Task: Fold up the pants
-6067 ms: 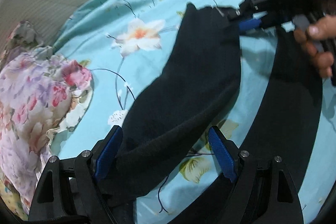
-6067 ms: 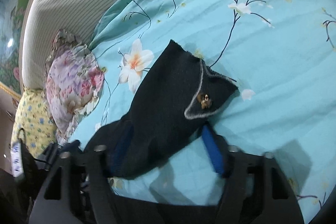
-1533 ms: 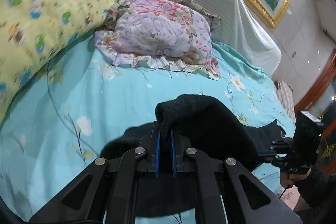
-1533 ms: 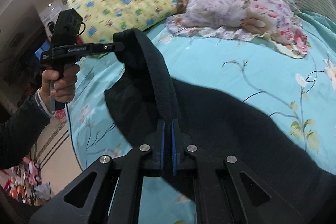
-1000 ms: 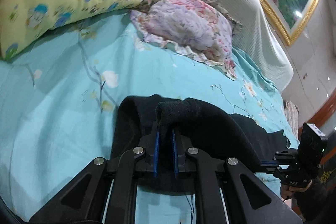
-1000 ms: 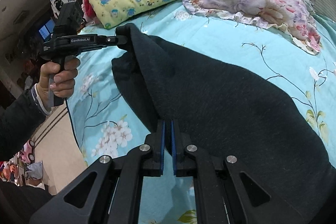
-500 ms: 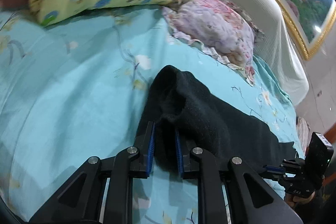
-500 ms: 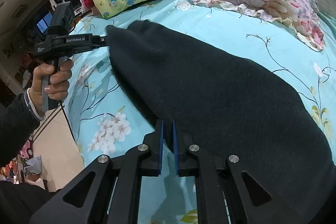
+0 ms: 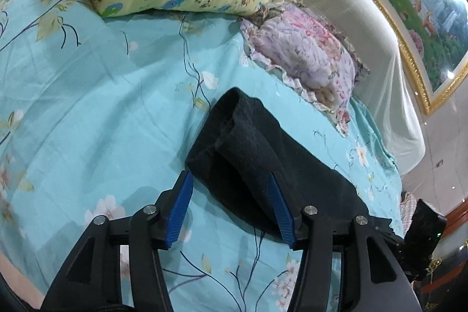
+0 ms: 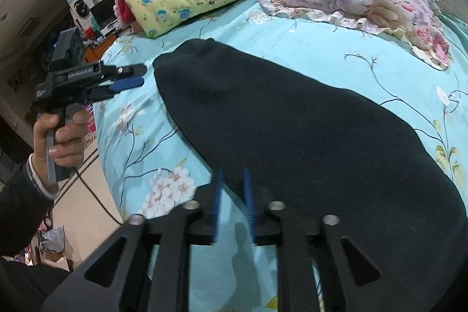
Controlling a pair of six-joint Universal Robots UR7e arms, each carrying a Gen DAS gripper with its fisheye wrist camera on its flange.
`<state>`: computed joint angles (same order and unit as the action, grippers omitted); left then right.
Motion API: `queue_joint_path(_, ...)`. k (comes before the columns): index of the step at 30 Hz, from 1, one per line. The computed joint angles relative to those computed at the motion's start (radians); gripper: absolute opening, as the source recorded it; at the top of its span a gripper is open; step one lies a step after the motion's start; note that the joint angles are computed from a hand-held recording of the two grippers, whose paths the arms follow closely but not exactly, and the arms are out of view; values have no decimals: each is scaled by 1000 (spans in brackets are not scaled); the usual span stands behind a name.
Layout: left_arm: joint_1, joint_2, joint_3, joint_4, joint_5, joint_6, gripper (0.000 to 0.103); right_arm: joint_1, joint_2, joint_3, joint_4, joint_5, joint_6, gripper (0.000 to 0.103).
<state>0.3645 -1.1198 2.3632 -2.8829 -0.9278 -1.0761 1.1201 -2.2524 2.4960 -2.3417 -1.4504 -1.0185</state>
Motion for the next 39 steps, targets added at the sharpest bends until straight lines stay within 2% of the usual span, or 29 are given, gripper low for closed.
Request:
queue_joint_path(1,-1,5,-7,10,-4,-7,56,-5,-4,-1,0,8,2,51)
queue_joint_path(2,-3,11,-14,18,-9,-15,57,-16,-14,-1,-2,22,1,54)
queue_joint_path(16,19,72,-79,101,-36,-155,63,-174,-19,-84,66,177,53,55)
queue_joint_path(19,33,80,-93,119,-42,-177,64,-180,9,-108,44,187,88,55)
queue_joint_path(23,54,92,-106,129,-49,-195,64,-154,74,-157,-2,185,154,55)
queue_joint_path(26,66,100,-110,127,-52,-202,64,-110,155,-206,-47,154,214,55)
queue_joint_path(31,79,106,-104,108,-59,-201,64,-18,327,-295,-106,41,291,55)
queue_joint_path(35,86,114,-99,91,-62,-178,64,40,436,-342,-118,-65,295,55)
queue_joint_path(39,94,136,-114,95,-55,-144,62,104,505,-343,-134,-226,236,48)
